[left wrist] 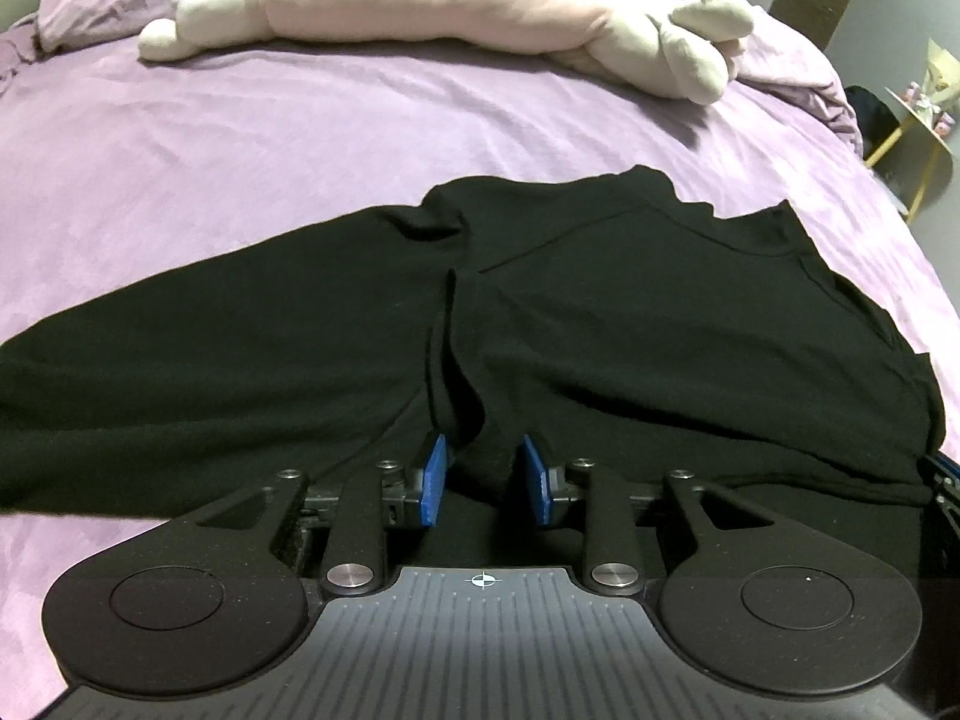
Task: Fold small clothes
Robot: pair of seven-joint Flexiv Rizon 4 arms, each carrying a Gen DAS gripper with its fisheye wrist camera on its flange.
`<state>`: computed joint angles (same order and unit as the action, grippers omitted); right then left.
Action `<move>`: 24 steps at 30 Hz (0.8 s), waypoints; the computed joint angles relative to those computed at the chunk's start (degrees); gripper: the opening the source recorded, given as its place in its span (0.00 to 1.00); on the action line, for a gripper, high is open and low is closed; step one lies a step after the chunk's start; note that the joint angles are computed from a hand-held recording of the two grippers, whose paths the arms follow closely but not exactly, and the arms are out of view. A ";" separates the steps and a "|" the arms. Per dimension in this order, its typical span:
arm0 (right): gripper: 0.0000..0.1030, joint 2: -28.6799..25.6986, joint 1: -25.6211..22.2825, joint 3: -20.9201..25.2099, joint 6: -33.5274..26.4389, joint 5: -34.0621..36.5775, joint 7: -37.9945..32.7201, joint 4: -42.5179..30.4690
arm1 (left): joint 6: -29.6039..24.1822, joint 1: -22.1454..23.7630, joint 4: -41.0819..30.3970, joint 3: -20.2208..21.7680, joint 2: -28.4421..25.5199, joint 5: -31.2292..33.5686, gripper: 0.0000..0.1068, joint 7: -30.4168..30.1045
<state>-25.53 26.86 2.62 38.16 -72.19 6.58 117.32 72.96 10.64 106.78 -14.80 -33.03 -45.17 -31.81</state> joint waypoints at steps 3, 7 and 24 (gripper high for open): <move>0.10 1.22 -0.34 0.28 1.50 0.43 2.46 0.26 | -0.76 0.18 -0.02 0.33 0.18 0.12 0.32 -0.49; 0.15 3.75 -1.73 -0.17 6.71 -8.59 12.60 2.98 | -0.52 -0.18 -0.11 0.70 0.05 0.54 0.35 -0.52; 0.15 1.01 -2.71 0.02 5.87 -7.82 7.74 2.64 | 2.29 0.17 0.58 -0.24 -0.25 2.63 0.37 -0.87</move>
